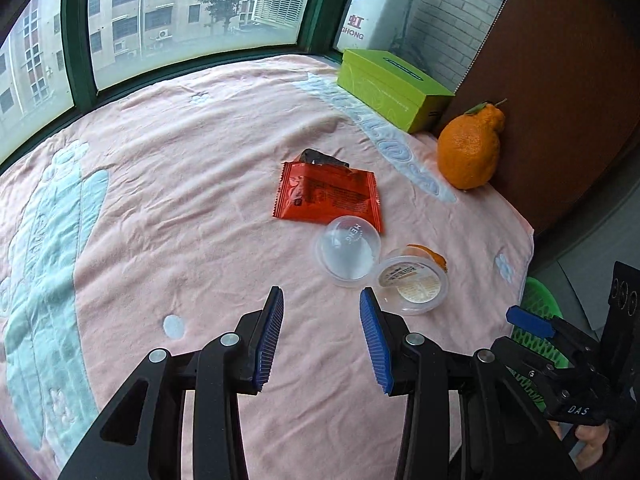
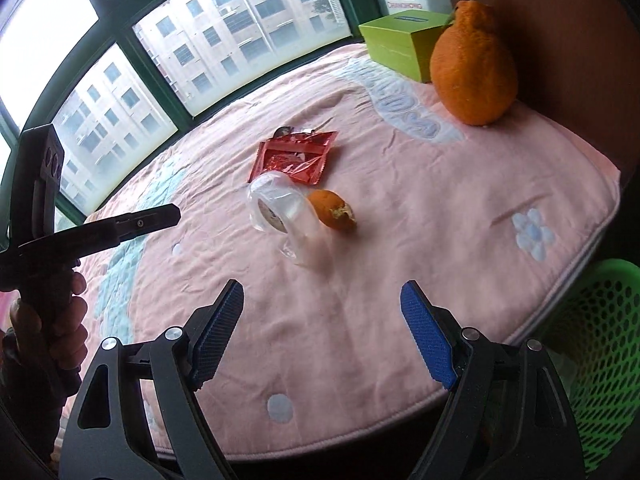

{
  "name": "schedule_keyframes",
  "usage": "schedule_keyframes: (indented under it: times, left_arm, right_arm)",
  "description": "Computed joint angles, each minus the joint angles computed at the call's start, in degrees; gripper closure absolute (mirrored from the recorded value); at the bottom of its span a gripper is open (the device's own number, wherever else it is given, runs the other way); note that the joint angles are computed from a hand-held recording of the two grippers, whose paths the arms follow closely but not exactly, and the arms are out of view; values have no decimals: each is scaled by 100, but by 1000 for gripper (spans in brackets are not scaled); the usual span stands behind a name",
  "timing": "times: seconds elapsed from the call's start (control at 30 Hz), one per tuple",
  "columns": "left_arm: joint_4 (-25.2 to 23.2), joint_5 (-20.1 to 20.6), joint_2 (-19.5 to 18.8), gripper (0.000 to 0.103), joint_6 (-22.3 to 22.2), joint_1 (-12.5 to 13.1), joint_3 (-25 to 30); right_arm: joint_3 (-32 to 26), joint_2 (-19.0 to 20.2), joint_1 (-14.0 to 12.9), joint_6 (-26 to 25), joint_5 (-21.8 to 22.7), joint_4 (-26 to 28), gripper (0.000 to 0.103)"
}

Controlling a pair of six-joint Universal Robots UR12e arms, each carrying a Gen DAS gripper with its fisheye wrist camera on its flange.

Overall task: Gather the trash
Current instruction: 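Move both open tools back toward the yogurt cup and red packet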

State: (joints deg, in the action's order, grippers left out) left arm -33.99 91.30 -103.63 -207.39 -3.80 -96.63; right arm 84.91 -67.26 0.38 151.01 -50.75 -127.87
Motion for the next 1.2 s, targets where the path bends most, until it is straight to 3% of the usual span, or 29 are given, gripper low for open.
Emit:
schedule_keyframes:
  times: [0.5, 1.07, 1.2]
  left_arm:
    - [3, -151, 8, 64, -126, 181, -178]
    - [3, -303, -39, 64, -174, 266, -225]
    - [-1, -310, -39, 64, -195, 272, -232]
  right_arm:
    - [-695, 466, 340, -669, 181, 419, 36]
    - [-1002, 695, 564, -1360, -155, 591, 39]
    - [-956, 673, 599, -1481, -284, 490, 47]
